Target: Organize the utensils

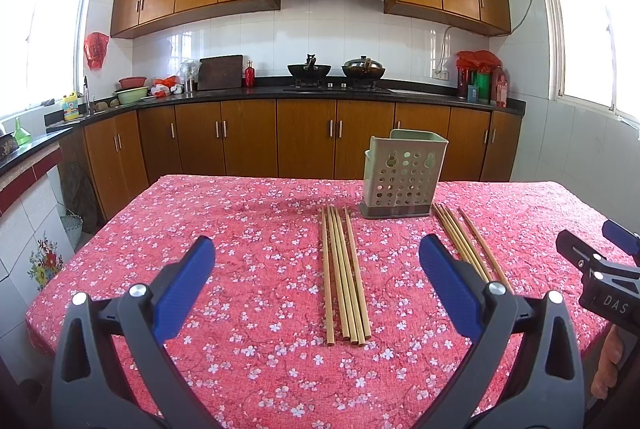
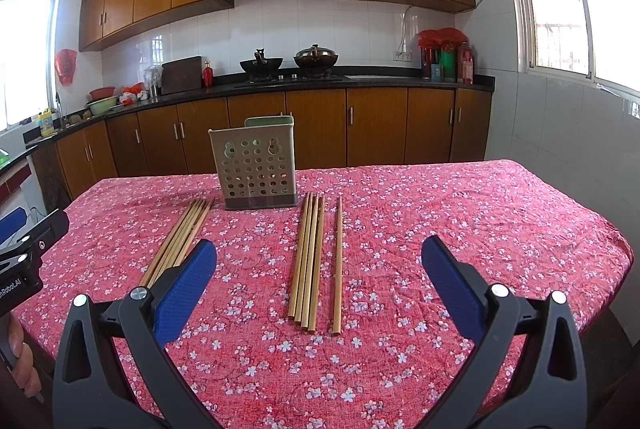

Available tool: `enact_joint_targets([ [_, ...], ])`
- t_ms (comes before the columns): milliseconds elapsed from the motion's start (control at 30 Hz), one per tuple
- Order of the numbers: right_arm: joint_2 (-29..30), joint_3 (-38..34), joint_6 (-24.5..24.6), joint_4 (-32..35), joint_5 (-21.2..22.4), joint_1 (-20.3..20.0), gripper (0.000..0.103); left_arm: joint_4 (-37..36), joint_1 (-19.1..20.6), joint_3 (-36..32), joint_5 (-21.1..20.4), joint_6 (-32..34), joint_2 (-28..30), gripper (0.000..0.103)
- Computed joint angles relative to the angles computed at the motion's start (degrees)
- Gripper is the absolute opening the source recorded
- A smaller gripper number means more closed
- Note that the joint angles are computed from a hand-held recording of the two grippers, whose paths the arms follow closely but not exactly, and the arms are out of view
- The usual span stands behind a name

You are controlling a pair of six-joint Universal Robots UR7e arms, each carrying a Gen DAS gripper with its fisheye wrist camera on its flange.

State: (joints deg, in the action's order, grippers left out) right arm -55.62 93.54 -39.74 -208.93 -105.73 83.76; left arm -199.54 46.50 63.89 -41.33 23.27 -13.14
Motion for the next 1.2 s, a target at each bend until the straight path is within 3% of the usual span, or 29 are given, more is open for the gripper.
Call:
enact_joint_targets([
  [533,0.73,-0.84,0.48,0.65,0.01,-0.74,0.101,1.14,0.49,-0.86,0.05,-0.9,0.69,0.099],
  [700,0.8,-3.67,3.17,7.44,-1.66,-1.2,0.101,7.4,1.37,-2.23,0.73,-4.44,0.44,0.099],
  [800,1.46,-6.89,7.24,13.47,-4.53,-1.87,0.101,15.68,2.8,-4.32,1.84,-9.92,0.15,0.099],
  [867,2.21,-9.4,9.65,17.32,-6.62,-2.33,0.095,21.0,3.66,-6.5,2.76,-12.85,0.4,0.099],
  [933,3.09,-12.95,12.3,23.76,-8.83,-2.97,0.072,26.09,4.63,-9.15,3.61,-15.01,1.01,0.099],
  [1033,4.13,-17.76,16.48,34.02,-8.79,-4.09,0.05,32.26,5.94,-12.71,3.36,-16.84,1.91,0.087],
  [1100,5.14,-20.23,17.67,38.1,-8.57,-4.42,0.042,36.21,6.72,-15.28,2.57,-17.54,2.75,0.075],
  [1200,6.77,-23.17,17.5,42.0,-9.08,-4.39,0.035,41.54,7.54,-18.61,0.82,-18.91,3.91,0.066],
])
